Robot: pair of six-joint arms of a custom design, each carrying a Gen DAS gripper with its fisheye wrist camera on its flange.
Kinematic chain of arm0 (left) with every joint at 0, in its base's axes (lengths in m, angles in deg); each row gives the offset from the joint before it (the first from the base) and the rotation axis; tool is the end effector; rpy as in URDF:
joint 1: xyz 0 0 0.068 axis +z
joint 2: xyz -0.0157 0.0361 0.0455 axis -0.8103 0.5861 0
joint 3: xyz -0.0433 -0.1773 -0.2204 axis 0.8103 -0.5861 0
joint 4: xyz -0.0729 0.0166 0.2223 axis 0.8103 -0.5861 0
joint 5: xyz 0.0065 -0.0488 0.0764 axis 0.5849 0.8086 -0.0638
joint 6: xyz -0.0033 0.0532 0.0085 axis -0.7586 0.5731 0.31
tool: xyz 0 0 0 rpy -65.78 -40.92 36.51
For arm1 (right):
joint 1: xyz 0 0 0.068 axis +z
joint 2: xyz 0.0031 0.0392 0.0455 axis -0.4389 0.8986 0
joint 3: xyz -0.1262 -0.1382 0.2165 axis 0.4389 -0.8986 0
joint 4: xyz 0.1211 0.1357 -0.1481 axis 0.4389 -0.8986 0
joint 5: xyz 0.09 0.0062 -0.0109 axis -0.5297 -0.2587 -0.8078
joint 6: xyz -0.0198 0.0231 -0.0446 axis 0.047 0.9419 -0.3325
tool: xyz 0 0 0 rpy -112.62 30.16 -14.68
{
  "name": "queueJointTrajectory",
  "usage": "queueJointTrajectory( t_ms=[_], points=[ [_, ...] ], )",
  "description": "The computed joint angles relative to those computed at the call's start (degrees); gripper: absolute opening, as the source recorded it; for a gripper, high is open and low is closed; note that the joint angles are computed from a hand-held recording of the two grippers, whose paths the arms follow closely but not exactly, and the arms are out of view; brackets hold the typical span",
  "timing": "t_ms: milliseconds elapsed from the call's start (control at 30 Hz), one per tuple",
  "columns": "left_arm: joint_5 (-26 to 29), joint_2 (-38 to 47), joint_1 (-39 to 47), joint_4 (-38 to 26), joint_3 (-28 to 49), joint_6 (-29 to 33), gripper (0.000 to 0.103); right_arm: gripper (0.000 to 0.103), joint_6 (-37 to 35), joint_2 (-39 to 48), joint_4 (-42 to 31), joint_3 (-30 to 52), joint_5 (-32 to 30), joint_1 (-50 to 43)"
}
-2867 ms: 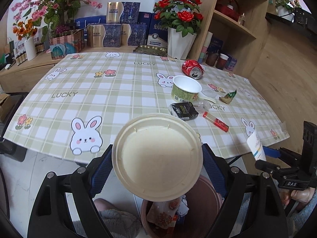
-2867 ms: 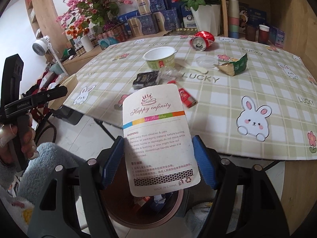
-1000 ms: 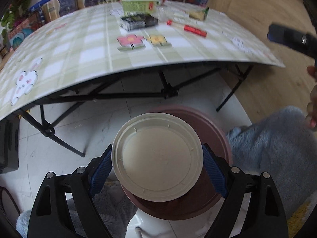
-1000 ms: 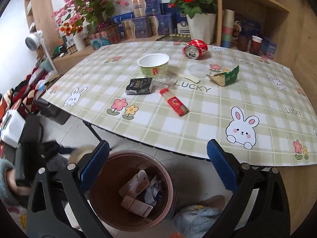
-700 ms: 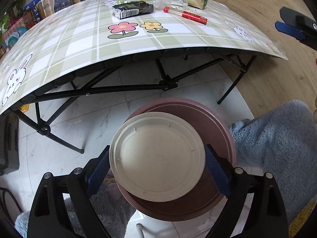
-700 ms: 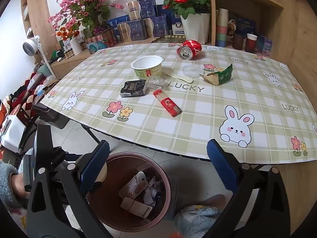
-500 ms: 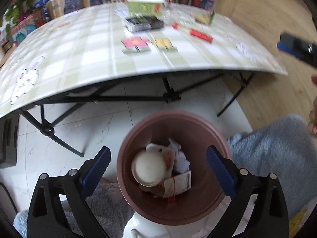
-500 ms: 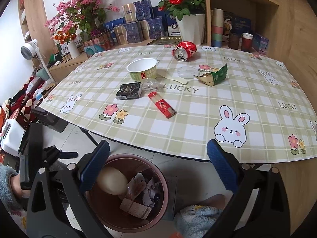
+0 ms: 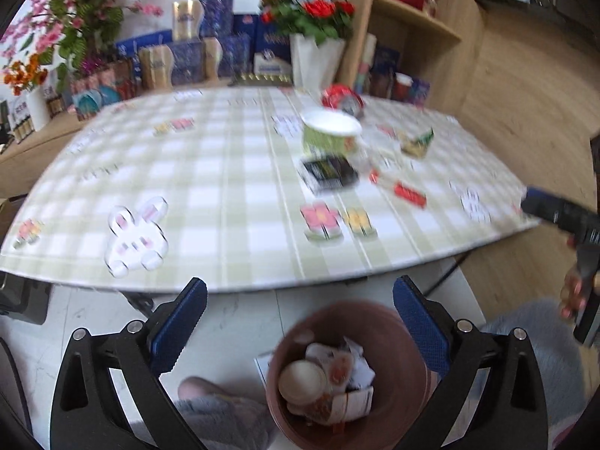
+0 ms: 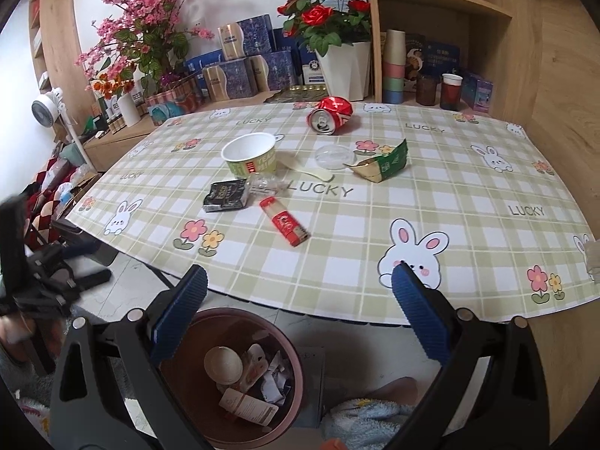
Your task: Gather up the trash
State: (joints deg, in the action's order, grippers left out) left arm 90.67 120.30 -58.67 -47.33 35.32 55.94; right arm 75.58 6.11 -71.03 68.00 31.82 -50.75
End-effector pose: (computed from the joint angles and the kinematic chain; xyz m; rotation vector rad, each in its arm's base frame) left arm 0.2072 -0.0280 0.3418 0.4223 2.3081 -0.3536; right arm 0.1467 -0.0517 0.3503 0.0295 2.2822 0.1491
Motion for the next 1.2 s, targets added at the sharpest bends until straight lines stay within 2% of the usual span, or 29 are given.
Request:
queueJointTrajectory(
  t_ms=[233, 500, 700, 900, 1000, 1167, 1200],
  points=[
    [0.4, 5.4, 2.2, 0.3, 7.9, -1.8, 0.097, 0.097, -0.2, 2.7, 2.3, 0.2, 0.4, -0.3],
    [-2.4, 15.7, -4.6, 2.0, 16.8, -4.4, 0.097, 0.097, -0.1, 8.7, 7.1, 0.0, 2.0, 0.5],
    [-5.1, 30.3, -10.8, 0.4, 31.0, -5.8, 0.097, 0.097, 0.2, 14.6, 10.8, 1.4, 2.2, 0.3],
    [-9.4, 46.1, -15.4, -4.4, 49.2, -6.3, 0.097, 0.097, -0.4, 22.9, 13.5, 6.3, 3.1, -0.6],
    [-12.0, 53.7, -16.8, -8.8, 58.9, -5.6, 0.097, 0.097, -0.5, 25.9, 14.0, 9.0, 3.3, -0.9],
    [-11.5, 59.7, -16.9, -12.2, 66.8, -5.4, 0.097, 0.097, 0.6, 30.5, 13.8, 14.0, 4.1, -1.4],
    [-11.5, 59.9, -16.9, -12.1, 67.0, -5.6, 0.094, 0.097, 0.7, 31.2, 13.5, 14.9, 4.4, -1.5]
  ],
)
